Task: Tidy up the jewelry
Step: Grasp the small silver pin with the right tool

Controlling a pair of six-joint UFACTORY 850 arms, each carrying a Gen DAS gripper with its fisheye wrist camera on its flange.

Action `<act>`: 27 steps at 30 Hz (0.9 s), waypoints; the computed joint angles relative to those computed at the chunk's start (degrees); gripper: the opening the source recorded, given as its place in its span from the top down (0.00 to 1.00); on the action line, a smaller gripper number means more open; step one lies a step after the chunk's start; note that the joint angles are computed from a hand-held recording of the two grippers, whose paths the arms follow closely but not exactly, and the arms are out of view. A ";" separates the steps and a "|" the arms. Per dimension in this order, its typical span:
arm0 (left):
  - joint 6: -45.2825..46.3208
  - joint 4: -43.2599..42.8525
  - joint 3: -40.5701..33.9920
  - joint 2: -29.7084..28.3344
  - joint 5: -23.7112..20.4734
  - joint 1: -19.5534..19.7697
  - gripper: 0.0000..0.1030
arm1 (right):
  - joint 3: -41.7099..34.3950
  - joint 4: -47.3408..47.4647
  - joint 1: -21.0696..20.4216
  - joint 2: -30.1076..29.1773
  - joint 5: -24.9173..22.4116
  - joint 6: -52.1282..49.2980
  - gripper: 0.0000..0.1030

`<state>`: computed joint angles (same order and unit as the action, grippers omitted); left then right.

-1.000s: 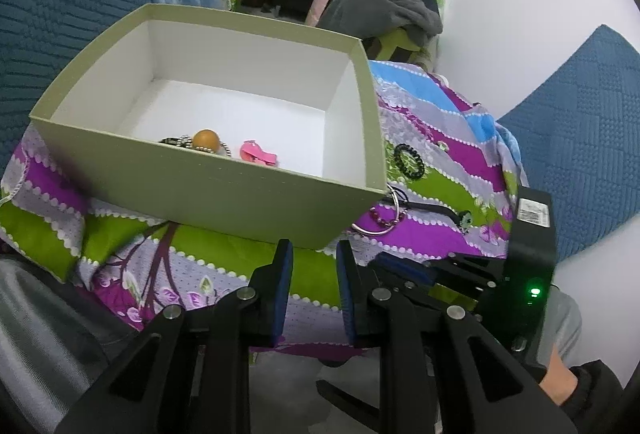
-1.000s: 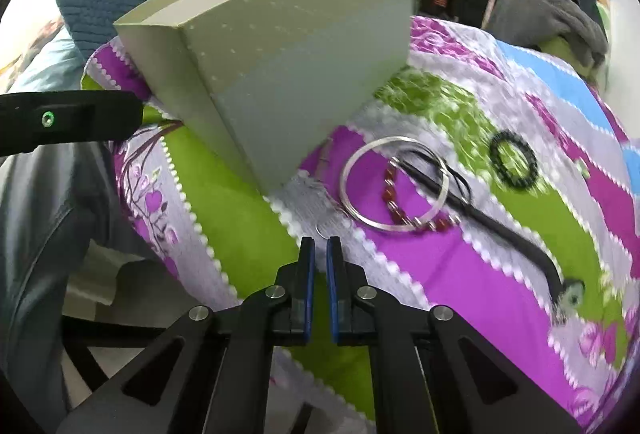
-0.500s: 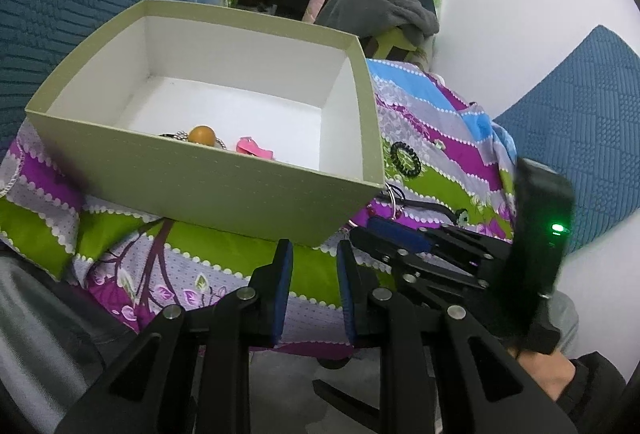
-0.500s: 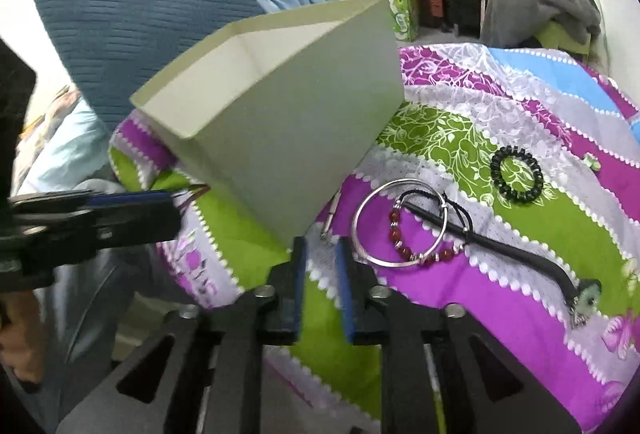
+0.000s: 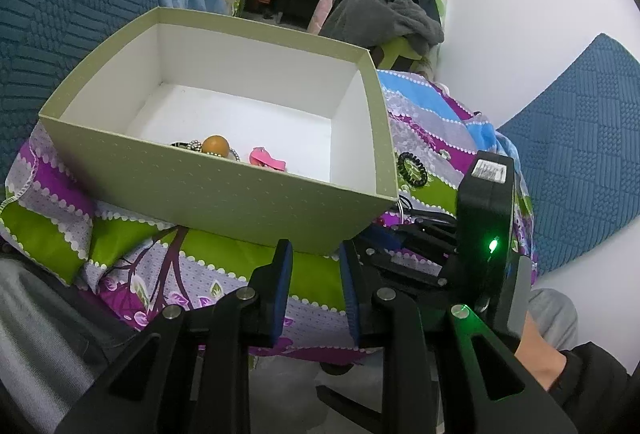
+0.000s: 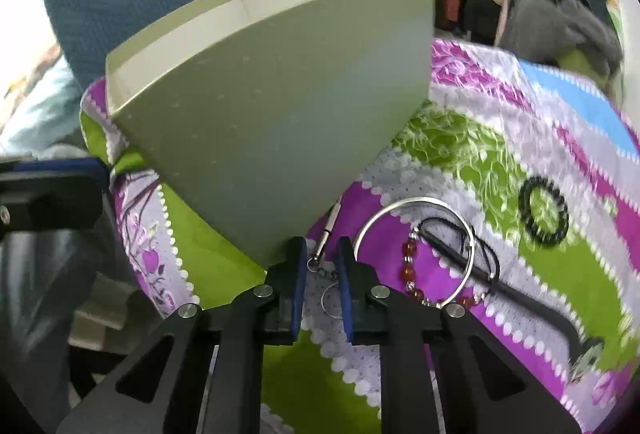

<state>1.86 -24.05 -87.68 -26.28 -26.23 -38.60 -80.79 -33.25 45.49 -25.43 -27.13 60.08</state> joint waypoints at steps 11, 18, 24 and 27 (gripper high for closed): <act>-0.38 0.37 -0.63 -0.47 -0.64 -0.26 0.77 | -1.80 1.37 1.93 -0.61 -5.99 -3.64 0.96; 2.44 -1.55 -2.70 -2.02 -2.29 -1.63 0.77 | 4.14 -2.86 2.65 4.99 -5.97 4.55 0.97; 4.09 -3.10 -6.03 -4.45 -4.08 -3.06 0.78 | 8.48 -7.32 2.85 9.57 -7.61 14.28 0.98; 3.90 -2.72 -8.21 -6.12 -5.00 -3.96 0.78 | 10.89 -8.19 2.55 11.82 -8.42 18.49 0.98</act>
